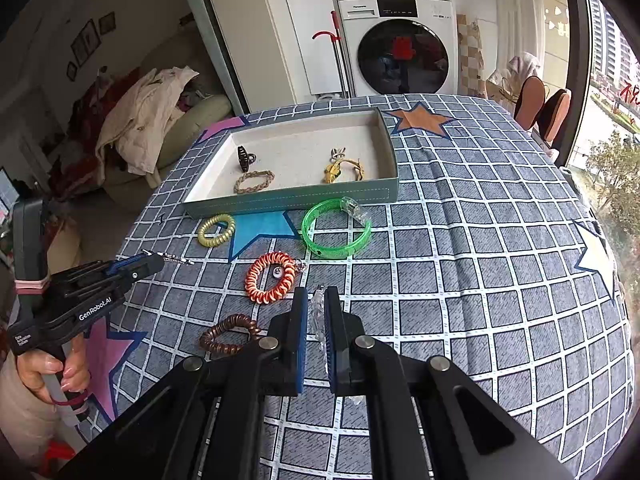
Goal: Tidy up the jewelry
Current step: 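Carry both items into the tray and open both grippers to release them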
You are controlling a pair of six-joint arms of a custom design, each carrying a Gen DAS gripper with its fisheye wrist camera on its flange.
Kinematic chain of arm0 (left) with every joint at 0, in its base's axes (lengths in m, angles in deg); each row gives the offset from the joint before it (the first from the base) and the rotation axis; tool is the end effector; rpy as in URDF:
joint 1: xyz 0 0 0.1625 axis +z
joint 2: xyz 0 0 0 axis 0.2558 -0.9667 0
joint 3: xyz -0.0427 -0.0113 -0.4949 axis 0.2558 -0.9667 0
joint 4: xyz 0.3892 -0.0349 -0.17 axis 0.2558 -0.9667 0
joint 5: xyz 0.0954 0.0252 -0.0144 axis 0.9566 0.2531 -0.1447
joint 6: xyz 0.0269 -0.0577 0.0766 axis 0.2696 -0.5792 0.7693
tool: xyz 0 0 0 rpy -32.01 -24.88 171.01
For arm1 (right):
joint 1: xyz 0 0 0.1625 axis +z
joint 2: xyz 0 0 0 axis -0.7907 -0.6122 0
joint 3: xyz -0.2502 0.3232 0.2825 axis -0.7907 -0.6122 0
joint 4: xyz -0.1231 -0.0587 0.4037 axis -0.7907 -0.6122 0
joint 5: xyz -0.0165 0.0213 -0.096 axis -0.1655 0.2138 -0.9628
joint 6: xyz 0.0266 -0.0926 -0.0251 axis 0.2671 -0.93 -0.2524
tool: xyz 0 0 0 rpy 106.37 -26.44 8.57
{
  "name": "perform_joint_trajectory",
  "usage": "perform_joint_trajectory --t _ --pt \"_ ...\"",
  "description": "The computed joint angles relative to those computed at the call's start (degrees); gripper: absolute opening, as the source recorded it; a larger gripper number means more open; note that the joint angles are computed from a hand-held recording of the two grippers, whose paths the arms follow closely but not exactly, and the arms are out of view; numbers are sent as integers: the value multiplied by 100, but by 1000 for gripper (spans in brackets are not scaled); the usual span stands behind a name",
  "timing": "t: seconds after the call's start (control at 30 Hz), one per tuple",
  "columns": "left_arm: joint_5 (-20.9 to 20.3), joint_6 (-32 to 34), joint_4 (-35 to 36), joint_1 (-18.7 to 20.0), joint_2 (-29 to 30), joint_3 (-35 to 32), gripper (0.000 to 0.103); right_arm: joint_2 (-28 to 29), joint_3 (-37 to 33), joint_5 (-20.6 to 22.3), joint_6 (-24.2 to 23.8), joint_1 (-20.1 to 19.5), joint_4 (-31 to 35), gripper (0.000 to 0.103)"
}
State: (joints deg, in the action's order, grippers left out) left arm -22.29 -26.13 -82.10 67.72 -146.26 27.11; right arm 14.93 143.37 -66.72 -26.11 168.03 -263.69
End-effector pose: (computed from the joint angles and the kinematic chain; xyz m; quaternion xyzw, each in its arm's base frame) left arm 0.0698 -0.7145 0.3268 0.3180 0.9031 -0.2105 0.1977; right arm 0.3651 -0.6136 -0.0637 0.0419 -0.8929 0.3425 0.2894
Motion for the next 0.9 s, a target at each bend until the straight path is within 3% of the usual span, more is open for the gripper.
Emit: perform_joint_trajectory --t 0.53,0.9 --pt "3 100 -80 -227 336 -540 30 -88 -583 510 -213 -264 463 9" --pt "176 171 -281 -363 958 -1312 30 155 -1780 1037 -493 -516 1160 9"
